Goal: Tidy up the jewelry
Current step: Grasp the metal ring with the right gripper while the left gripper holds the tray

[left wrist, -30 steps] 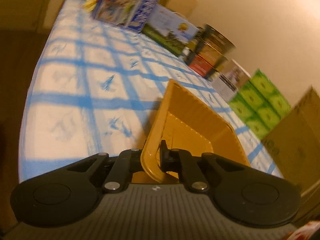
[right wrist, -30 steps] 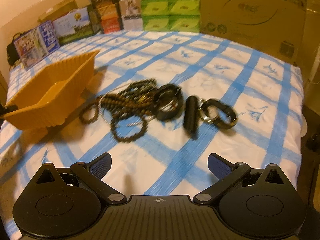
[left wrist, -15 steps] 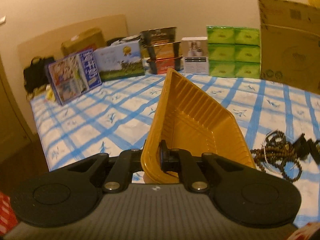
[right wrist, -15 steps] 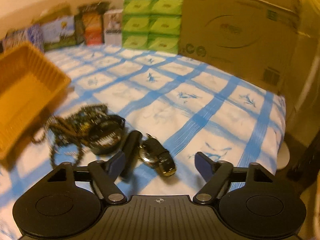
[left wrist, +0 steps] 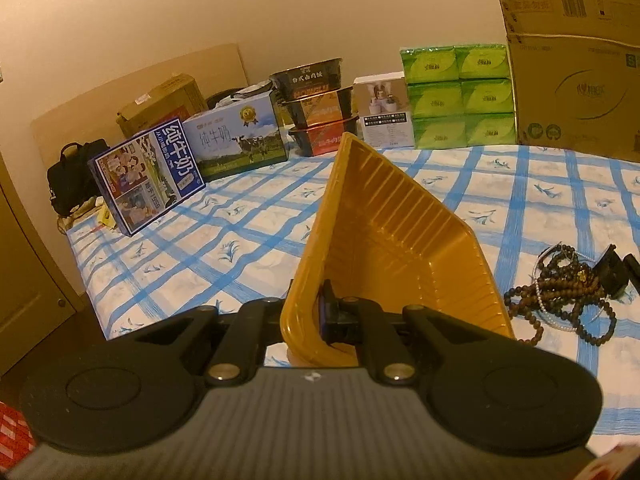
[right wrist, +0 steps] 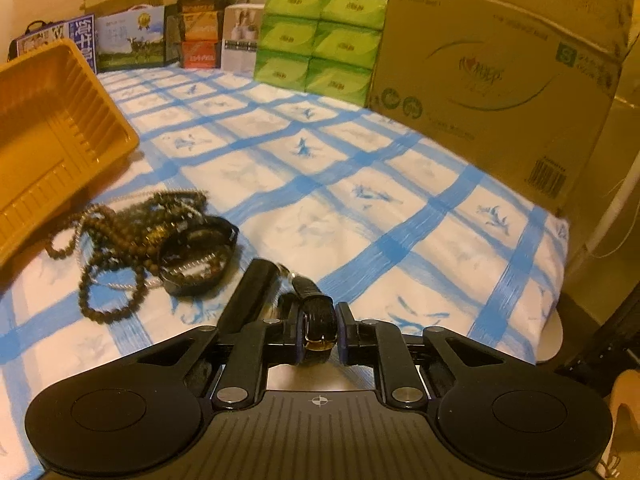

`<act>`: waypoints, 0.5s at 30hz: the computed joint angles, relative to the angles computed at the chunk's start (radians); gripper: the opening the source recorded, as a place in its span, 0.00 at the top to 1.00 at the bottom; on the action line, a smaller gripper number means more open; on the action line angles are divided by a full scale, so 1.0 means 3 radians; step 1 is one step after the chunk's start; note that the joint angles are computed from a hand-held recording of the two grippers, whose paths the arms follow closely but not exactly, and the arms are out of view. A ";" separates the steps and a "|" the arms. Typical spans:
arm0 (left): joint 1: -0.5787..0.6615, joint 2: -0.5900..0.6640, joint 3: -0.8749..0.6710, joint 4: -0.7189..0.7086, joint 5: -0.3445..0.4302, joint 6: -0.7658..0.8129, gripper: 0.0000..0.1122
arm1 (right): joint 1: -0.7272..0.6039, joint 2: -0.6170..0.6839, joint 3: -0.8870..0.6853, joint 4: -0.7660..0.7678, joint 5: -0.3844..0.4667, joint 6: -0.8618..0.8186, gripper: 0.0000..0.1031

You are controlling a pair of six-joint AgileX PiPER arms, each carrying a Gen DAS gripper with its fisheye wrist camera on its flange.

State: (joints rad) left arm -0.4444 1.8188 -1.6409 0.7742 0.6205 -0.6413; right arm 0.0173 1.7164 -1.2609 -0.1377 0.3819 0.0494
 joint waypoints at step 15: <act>0.0024 -0.0070 0.0076 -0.0095 -0.0055 -0.0006 0.94 | 0.0705 0.0440 -0.1323 0.1323 0.0645 -0.0742 0.85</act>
State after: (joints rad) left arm -0.4374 1.7980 -1.6183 0.7457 0.6039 -0.6432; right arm 0.2288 1.8485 -1.6579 0.2592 0.5754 -0.1732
